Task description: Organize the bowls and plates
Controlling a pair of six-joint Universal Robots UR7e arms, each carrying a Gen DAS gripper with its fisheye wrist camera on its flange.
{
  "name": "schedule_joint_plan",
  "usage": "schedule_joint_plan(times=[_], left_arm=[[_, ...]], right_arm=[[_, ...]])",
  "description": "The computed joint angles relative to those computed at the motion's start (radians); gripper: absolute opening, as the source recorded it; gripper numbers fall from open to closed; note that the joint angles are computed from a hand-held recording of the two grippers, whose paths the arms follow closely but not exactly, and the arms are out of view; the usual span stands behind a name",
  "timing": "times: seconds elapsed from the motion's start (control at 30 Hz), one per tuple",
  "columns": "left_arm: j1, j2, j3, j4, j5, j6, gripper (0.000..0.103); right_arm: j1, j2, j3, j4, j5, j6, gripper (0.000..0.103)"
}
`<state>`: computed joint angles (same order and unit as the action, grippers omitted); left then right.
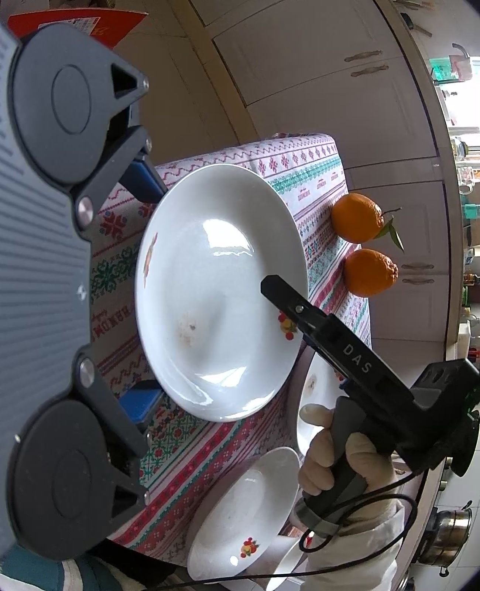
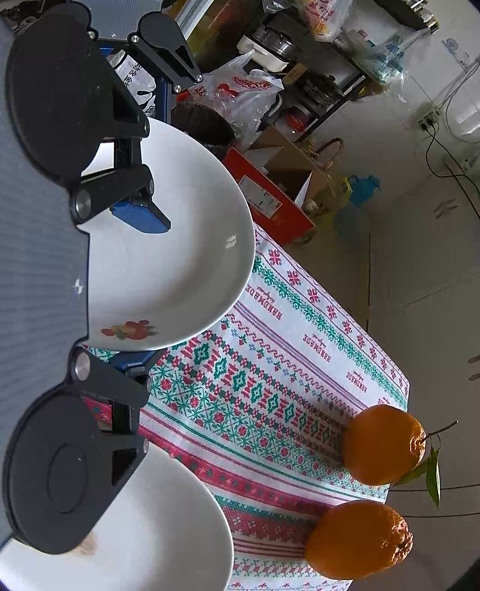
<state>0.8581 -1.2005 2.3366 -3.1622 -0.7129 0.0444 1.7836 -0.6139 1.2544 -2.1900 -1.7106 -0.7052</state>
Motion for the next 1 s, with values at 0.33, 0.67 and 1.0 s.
schedule_joint_plan(times=[0.33,0.67,1.0], left_arm=[[0.0,0.009,-0.002,-0.016,0.004,0.01,0.101],[-0.009,0.01,0.003,-0.02,0.021,0.003,0.101],[-0.056,-0.005,0.026,0.002,0.075,-0.078,0.102]], right_arm=[[0.006,0.002,0.012,-0.029,-0.014,-0.023,0.074],[0.023,-0.017,0.05,-0.084,-0.002,-0.087,0.098],[0.033,-0.145,0.191,-0.166,0.026,-0.163,0.103]])
